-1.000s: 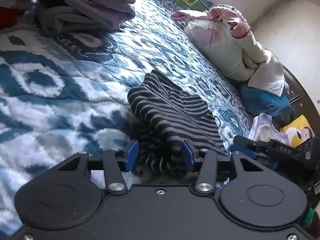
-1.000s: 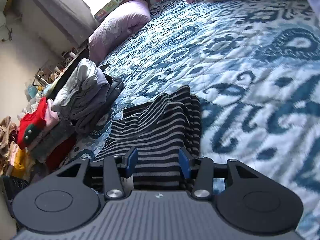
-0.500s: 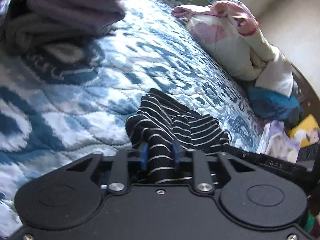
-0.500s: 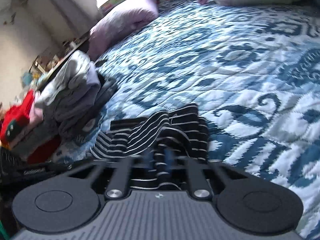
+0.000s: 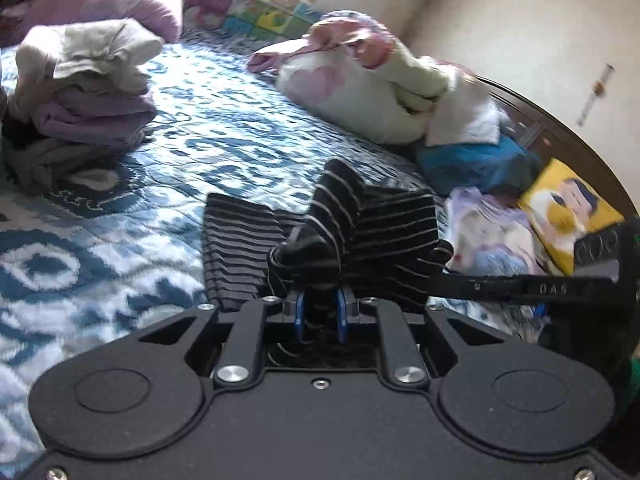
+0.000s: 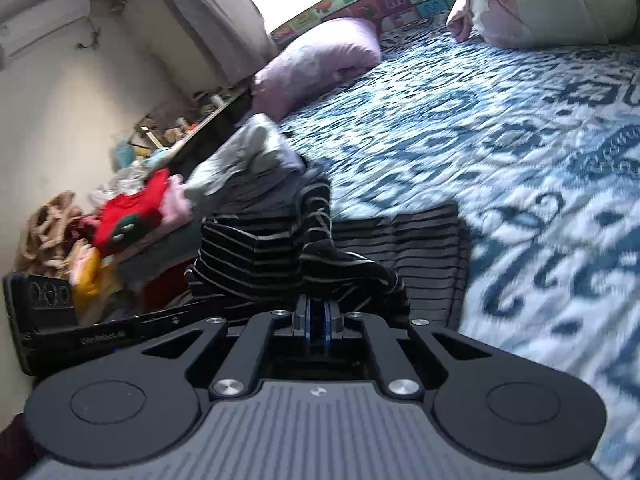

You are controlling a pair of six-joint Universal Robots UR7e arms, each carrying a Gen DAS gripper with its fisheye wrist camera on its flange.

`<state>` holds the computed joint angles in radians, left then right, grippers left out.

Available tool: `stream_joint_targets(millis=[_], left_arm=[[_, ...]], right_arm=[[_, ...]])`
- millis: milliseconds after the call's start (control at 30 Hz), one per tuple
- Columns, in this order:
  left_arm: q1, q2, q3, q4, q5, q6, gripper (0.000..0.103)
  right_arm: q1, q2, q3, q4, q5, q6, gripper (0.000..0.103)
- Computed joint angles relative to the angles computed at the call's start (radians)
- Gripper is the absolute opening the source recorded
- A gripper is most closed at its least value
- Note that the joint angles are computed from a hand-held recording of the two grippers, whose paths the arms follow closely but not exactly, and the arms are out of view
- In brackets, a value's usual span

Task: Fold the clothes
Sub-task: 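Lower the striped garment onto the quilt and open both grippers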

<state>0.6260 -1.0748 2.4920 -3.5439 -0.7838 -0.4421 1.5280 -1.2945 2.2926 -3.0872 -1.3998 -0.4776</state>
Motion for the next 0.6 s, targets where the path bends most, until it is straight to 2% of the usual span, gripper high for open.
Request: stream_joint_targets(millis=[133,167,233,300,367,467,533,600], left_arm=[[-0.116,-0.015,0.098,0.07,0.043,-0.129,0.013],[-0.143,-0.023,0.122,0.103,0.049,-0.173,0.016],[-0.195,-0.055,0.171,0.176,0.044,-0.28,0.027],[-0.249,-0.094,0.219,0.254,0.03,-0.396,0.045],[-0.306,-0.129,0.264,0.312,0.028,-0.514,0.045],[-0.375,-0.175,0.31,0.371,0.04,-0.659,0.046],[-0.387,-0.197,0.308,0.421,0.055,-0.72,0.047],[-0.399,-0.22,0.304,0.474,0.069,-0.781,0.048]], right_arm=[[-0.027,-0.106,0.09,0.07,0.009,-0.012,0.009],[-0.034,-0.13,0.108,0.095,0.004,-0.012,0.011],[-0.048,-0.183,0.141,0.156,-0.01,-0.027,0.012],[-0.042,-0.239,0.179,0.199,-0.073,-0.068,0.019],[-0.053,-0.307,0.211,0.261,-0.1,-0.098,0.033],[-0.088,-0.413,0.249,0.362,-0.1,-0.138,0.041],[-0.106,-0.466,0.272,0.383,-0.094,-0.16,0.047],[-0.114,-0.47,0.283,0.353,-0.089,-0.144,0.051]])
